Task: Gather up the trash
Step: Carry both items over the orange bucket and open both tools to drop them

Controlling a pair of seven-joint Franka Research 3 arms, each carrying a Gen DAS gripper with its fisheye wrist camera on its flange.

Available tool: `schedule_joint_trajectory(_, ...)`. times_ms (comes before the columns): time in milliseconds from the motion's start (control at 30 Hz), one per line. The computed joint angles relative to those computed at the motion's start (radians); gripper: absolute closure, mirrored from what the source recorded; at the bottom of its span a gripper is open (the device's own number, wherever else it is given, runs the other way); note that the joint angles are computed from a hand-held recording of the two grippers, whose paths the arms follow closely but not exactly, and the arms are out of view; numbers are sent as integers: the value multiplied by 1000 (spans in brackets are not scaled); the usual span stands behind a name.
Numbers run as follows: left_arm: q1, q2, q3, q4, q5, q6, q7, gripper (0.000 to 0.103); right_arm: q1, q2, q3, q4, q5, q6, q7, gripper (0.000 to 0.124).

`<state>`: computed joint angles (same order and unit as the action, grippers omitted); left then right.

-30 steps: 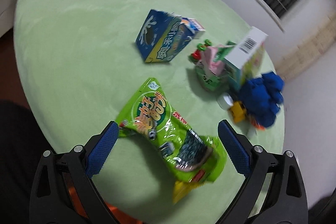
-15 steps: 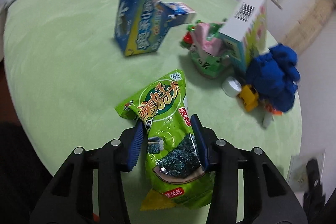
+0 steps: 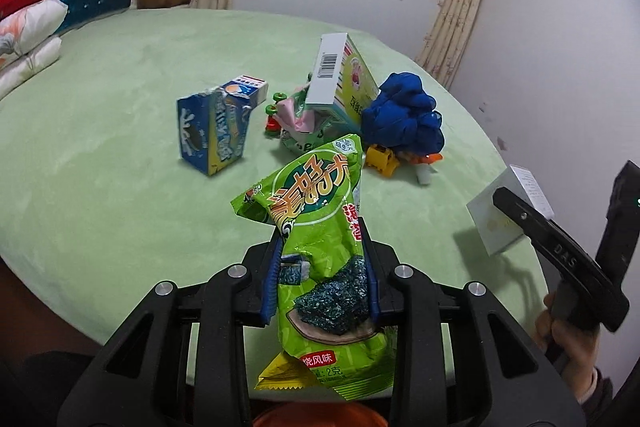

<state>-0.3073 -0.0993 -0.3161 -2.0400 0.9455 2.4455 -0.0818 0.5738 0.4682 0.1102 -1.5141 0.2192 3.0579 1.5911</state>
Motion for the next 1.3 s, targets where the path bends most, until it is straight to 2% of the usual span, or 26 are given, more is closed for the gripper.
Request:
schedule_joint_trajectory(133, -1, -28, -3, -38, -30, -17, 27, 72, 0, -45, 12, -70, 1, 12, -14, 59)
schedule_joint_trajectory(200, -5, -44, -6, -57, -56, -28, 51, 72, -32, -86, 64, -134, 33, 35, -51, 59)
schedule_joint_trajectory(333, -22, -85, -30, -101, -97, -72, 109, 72, -35, -167, 91, -252, 63, 68, -84, 59)
schedule_joint_trajectory(467, -46, -103, -51, -134, -131, -89, 167, 72, -64, -236, 150, -338, 116, 54, -149, 59)
schedule_joint_trajectory(600, -68, -116, -60, -176, -174, -73, 212, 72, -66, -305, 185, -418, 186, 10, -233, 59)
schedule_joint_trajectory(867, -97, -141, -62, -271, -284, -30, 281, 72, -2, -406, 157, -539, 233, -74, -309, 59)
schedule_joint_trajectory(1133, -134, -96, -42, -315, -442, 14, 442, 72, 23, -436, 135, -596, 238, -273, -426, 59)
schedule_joint_trajectory(1300, -143, -44, -27, -315, -547, 36, 533, 72, 25, -401, 130, -584, 224, -356, -451, 59)
